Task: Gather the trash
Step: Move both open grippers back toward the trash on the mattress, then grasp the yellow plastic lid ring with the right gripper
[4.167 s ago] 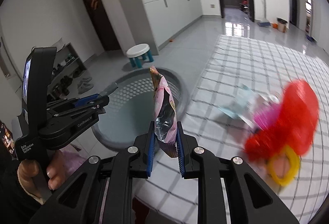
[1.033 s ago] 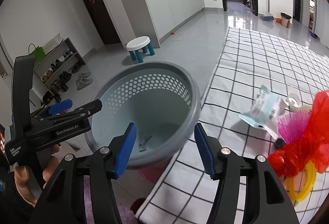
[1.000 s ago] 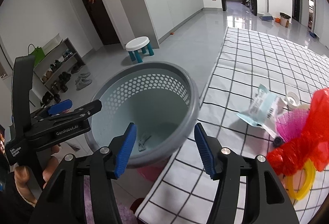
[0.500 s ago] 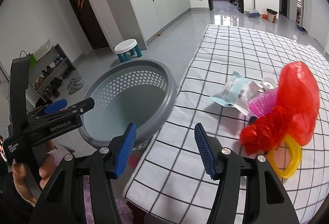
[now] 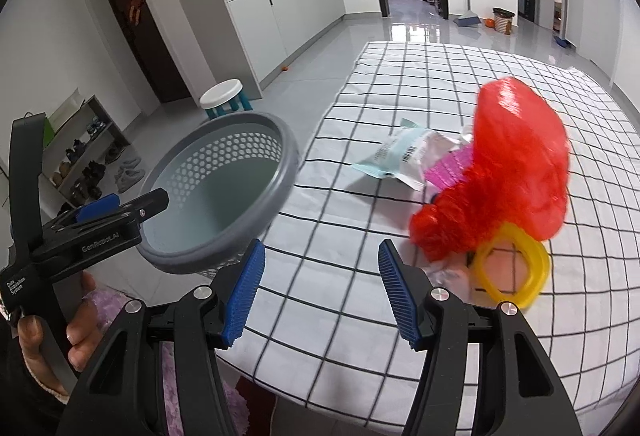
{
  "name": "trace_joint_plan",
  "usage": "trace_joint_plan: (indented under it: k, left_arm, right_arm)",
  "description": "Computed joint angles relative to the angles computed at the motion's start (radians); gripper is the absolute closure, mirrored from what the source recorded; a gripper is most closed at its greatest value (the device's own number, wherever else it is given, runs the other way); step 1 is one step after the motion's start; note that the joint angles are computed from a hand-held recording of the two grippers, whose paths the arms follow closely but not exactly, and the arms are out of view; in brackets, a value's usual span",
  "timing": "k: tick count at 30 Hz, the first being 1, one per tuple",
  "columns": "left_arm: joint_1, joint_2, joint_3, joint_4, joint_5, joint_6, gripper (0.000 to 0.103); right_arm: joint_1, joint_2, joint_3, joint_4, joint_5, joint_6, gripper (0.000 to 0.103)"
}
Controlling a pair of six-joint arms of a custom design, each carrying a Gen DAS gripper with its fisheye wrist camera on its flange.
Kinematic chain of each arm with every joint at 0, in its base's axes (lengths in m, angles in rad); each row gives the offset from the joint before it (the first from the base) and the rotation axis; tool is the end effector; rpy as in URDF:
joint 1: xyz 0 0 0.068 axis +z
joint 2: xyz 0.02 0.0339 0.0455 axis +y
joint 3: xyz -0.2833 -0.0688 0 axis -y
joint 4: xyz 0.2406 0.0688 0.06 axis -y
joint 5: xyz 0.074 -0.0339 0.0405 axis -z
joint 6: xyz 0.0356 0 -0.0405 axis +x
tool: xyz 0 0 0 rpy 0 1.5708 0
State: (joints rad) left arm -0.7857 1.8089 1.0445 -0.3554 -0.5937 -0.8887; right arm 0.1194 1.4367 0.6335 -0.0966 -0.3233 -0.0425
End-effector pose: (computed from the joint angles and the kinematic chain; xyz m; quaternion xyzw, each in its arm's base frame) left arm 0.2595 -0.2315 0.1724 -0.1133 0.9275 0.0321 0.3549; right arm 0.2562 0.0421 0.1784 -0.1282 0.9246 0.1644 0.3189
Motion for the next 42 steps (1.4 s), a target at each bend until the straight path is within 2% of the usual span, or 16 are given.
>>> trace_joint_plan:
  k: [22, 37, 42]
  left_arm:
    - [-0.038, 0.094, 0.1, 0.0, 0.023, 0.026, 0.012]
    - [-0.06, 0.179, 0.2, -0.04, 0.03, 0.047, 0.012]
    - [-0.062, 0.186, 0.21, -0.047, 0.03, 0.047, 0.012]
  right_arm:
    - [-0.252, -0.034, -0.071, -0.015, -0.039, -0.091, 0.046]
    - [-0.374, 0.063, -0.053, 0.01, -0.027, -0.143, 0.046]
    - [-0.366, 0.111, -0.026, 0.012, 0.001, -0.168, 0.037]
